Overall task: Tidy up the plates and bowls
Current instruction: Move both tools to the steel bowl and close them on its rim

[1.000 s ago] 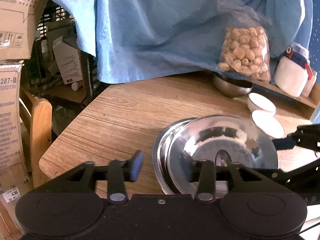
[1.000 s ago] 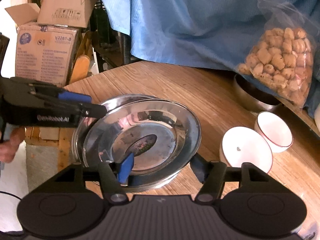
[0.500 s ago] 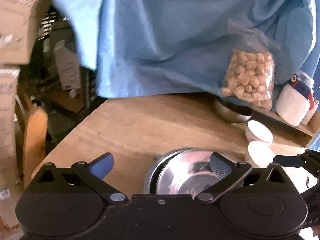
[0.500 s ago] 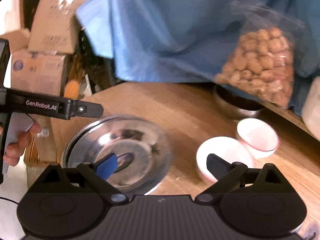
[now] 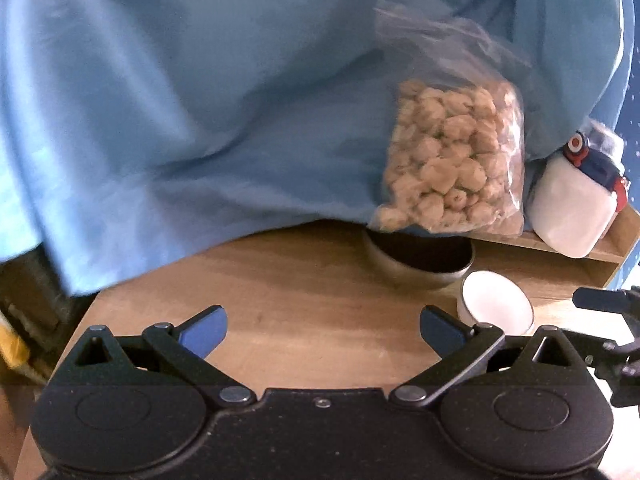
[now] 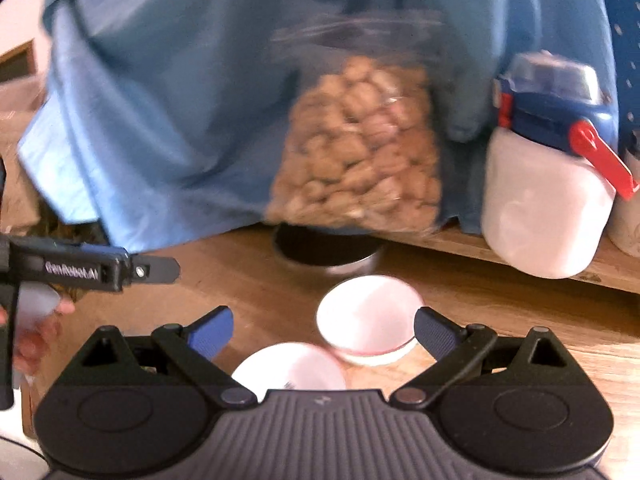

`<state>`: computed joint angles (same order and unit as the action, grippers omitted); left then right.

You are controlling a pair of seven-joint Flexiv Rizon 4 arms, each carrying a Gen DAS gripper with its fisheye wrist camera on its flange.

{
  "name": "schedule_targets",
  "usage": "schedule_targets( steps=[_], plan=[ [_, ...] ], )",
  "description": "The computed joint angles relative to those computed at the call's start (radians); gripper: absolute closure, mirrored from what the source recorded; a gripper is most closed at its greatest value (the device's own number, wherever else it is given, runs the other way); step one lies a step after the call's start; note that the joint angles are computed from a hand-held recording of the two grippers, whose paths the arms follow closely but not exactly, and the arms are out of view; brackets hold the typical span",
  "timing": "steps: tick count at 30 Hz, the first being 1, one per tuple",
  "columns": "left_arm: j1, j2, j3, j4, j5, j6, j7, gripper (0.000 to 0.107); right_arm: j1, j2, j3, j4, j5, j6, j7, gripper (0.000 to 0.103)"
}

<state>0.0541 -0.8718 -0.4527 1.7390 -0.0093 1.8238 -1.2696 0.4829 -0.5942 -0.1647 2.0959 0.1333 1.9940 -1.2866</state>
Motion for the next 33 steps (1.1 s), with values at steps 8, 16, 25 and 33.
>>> schedule_targets(
  steps=[8, 16, 25, 33],
  plan=[
    [-0.084, -0.1, 0.019, -0.207, -0.091, -0.143, 0.065, 0.005, -0.111, -0.058, 0.055, -0.095, -0.051, -0.06, 0.11, 0.004],
    [-0.12, -0.155, 0.019, -0.297, -0.153, -0.178, 0.123, 0.005, -0.104, -0.115, 0.021, -0.154, -0.068, -0.072, 0.184, 0.005],
    [-0.162, -0.178, 0.071, -0.35, -0.21, -0.228, 0.145, 0.005, -0.065, -0.161, -0.037, -0.207, -0.081, -0.109, 0.228, 0.017],
    [-0.182, -0.207, 0.089, -0.398, -0.256, -0.259, 0.144, 0.011, -0.05, -0.201, -0.074, -0.255, -0.101, -0.147, 0.266, 0.026]
  ],
)
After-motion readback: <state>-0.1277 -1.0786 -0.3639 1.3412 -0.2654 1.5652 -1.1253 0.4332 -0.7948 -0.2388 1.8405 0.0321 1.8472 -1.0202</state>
